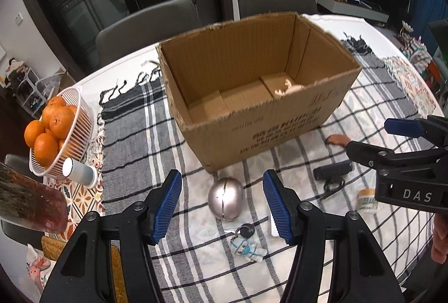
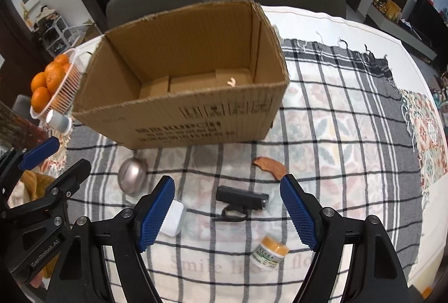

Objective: Organize rigid objects
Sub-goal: 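Move the left tool to the silver egg while the right tool reaches the black bike light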

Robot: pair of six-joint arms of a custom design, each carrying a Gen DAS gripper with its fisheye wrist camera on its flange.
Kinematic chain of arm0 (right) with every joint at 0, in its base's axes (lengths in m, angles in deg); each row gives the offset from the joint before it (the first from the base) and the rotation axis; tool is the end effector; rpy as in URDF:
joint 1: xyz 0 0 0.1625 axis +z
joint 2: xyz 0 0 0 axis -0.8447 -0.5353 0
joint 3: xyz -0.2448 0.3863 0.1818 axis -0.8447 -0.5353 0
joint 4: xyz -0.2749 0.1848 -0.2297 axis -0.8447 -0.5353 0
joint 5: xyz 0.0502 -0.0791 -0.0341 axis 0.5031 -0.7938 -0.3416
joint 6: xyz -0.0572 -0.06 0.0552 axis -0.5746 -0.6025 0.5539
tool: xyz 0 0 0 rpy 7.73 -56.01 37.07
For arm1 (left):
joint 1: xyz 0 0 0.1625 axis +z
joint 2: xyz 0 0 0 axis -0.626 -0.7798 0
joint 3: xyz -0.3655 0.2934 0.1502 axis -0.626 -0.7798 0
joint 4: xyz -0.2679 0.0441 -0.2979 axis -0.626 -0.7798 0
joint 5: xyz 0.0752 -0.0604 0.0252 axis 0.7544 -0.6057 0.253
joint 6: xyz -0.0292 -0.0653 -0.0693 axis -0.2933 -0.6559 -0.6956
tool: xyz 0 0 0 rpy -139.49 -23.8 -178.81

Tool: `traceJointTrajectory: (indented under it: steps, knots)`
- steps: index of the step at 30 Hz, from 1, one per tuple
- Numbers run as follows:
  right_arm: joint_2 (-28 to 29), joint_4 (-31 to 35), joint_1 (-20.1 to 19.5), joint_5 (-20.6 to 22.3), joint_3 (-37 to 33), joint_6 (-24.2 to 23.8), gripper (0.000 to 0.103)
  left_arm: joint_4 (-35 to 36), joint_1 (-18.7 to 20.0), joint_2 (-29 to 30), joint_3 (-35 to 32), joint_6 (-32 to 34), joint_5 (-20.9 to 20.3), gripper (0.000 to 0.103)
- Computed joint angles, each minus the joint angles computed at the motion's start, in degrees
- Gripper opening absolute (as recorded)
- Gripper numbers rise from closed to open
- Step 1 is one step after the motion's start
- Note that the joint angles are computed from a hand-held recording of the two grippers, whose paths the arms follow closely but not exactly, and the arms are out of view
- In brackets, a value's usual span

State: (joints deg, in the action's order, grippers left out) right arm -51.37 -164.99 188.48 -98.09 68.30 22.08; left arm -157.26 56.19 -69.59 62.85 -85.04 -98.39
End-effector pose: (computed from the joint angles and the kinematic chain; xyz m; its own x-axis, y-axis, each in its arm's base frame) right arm 0.3422 -0.2983 0.2348 -0.7580 0.0513 0.6502 -0.1874 0.9377 -0.2925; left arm -0.2644 -0.2865 0.2674 -0.5890 0.3507 -0.7281 0.5745 0.8153 -0.0720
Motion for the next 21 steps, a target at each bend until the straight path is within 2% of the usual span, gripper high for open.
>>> traceJointTrajectory:
  steps: [8,21]
  knots:
    - [0.4,-2.3,-2.4,2.1,2.6,0.8,0.079,-1.6,1.8,1.4,1.9,0.8,-1.5,0.06]
    - [2.7,-5.2,-5.4,2.8,5.0,2.0,0.079,-5.1,5.3,3.8,4.3,2.2,-3.0,0.06]
